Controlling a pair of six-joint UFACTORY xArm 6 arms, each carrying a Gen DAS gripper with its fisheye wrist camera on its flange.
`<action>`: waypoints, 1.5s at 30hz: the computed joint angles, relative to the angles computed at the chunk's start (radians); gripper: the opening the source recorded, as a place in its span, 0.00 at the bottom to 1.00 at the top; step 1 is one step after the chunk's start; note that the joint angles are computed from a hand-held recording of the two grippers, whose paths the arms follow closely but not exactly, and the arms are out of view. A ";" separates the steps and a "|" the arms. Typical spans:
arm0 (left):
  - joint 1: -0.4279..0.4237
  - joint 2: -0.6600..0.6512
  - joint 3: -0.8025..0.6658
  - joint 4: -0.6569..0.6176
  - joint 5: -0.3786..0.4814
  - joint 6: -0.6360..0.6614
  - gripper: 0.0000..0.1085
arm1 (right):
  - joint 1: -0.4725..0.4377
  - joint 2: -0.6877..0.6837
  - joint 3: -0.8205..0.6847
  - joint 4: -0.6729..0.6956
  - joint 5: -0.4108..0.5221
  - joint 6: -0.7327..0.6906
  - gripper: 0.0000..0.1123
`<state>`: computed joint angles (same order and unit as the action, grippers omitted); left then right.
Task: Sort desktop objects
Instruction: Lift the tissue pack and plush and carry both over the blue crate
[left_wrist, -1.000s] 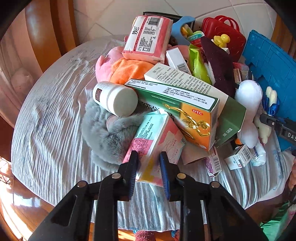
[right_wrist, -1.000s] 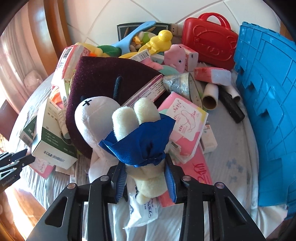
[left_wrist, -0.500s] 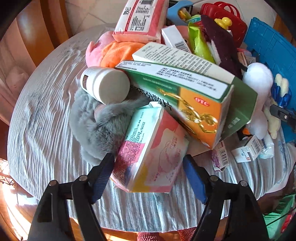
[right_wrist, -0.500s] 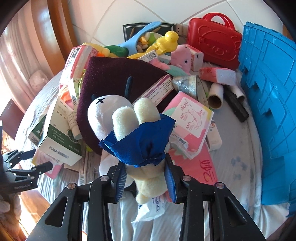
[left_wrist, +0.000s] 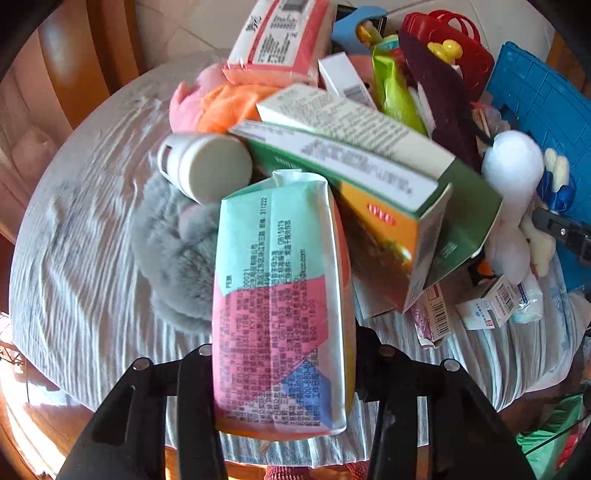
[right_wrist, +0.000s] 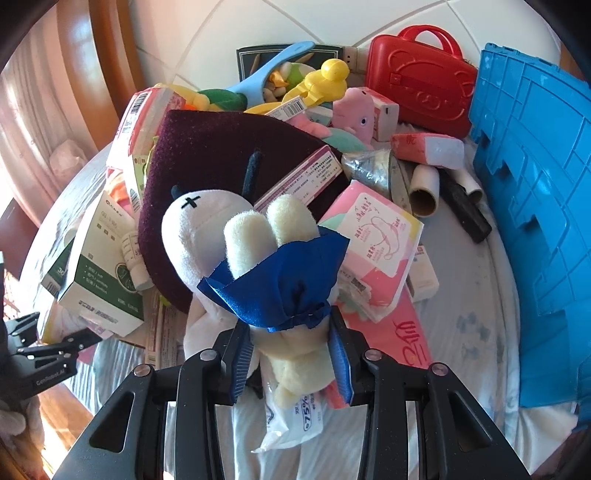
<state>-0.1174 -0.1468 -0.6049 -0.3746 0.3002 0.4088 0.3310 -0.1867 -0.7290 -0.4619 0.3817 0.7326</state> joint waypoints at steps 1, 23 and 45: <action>0.005 -0.023 0.005 0.018 -0.005 -0.018 0.40 | 0.000 -0.005 0.001 -0.005 -0.002 0.003 0.33; -0.132 -0.219 -0.086 0.424 -0.130 -0.436 0.40 | -0.054 -0.266 -0.019 -0.166 -0.001 0.052 0.33; -0.617 0.129 -0.679 0.728 -0.030 -0.710 0.40 | -0.539 -0.701 0.022 0.074 0.072 -0.392 0.33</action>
